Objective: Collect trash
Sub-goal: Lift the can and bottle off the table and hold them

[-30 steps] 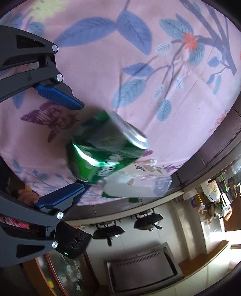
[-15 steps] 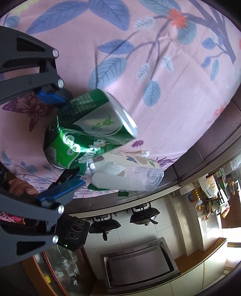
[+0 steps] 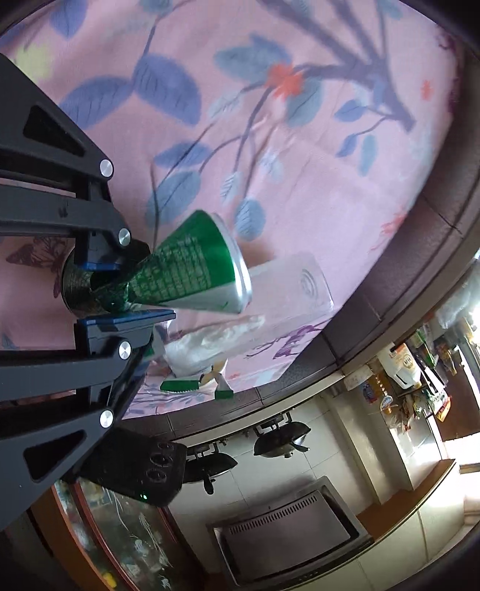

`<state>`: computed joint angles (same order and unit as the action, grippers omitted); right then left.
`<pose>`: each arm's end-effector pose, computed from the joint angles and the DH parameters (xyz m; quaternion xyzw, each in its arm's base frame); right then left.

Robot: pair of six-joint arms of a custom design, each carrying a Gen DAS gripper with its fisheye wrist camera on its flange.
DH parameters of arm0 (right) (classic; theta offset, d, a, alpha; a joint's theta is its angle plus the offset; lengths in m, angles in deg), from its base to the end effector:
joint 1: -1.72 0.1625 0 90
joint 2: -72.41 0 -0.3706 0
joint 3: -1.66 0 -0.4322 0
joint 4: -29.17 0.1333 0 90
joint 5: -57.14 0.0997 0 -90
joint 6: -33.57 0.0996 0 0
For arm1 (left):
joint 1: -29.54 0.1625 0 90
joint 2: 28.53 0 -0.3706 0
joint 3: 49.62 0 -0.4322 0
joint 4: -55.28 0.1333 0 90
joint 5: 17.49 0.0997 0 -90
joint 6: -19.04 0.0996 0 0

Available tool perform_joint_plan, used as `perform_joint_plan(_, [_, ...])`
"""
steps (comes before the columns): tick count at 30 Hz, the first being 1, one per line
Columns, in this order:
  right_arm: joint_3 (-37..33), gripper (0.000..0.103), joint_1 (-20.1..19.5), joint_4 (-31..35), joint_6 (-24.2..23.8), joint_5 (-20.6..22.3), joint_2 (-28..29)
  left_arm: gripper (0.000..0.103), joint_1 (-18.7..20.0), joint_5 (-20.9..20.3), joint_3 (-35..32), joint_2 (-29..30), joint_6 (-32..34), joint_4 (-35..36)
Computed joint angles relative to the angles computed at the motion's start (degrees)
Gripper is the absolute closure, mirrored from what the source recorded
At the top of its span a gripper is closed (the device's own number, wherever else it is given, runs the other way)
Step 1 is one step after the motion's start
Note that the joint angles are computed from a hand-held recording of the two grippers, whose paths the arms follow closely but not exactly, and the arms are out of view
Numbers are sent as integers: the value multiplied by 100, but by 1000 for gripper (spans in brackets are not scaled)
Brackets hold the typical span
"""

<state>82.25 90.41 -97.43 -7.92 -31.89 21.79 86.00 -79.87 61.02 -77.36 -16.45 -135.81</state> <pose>0.1185 -0.7230 0.1456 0.3434 -0.9374 0.0569 0.0132 -0.1715 -0.5836 0.0553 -0.0958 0.9131 -0.3963 0.0003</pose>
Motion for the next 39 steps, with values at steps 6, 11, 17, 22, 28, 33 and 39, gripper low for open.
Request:
perform_joint_plan(6, [36,64,-34,319,-2,657,-284,89,-341,370,182,-281,341,-184])
perform_joint_plan(11, [-97,64,-125,562,103,1266,-471,89,-588,567,-157,-198,599,128])
perform_joint_plan(17, [-200,64,-380,515,273,1762,-748,89,-699,461,-1078,268,1020,865])
perform_joint_plan(22, [-283,64,-725,278,443,2015,-973,89,-690,139,-2194,932,1419,1679])
perform_joint_plan(28, [-459,64,-1221,-71,862,2120,-1124,89,-633,-380,-4085,2172,1776,2940])
perform_joint_plan(33, [-674,64,-1653,-323,1281,2177,-1156,89,-602,-775,-5879,3333,2009,4098])
perform_joint_plan(39, [-985,64,-2028,-488,1679,2187,-1054,89,-563,-1082,-8297,4860,2164,5555])
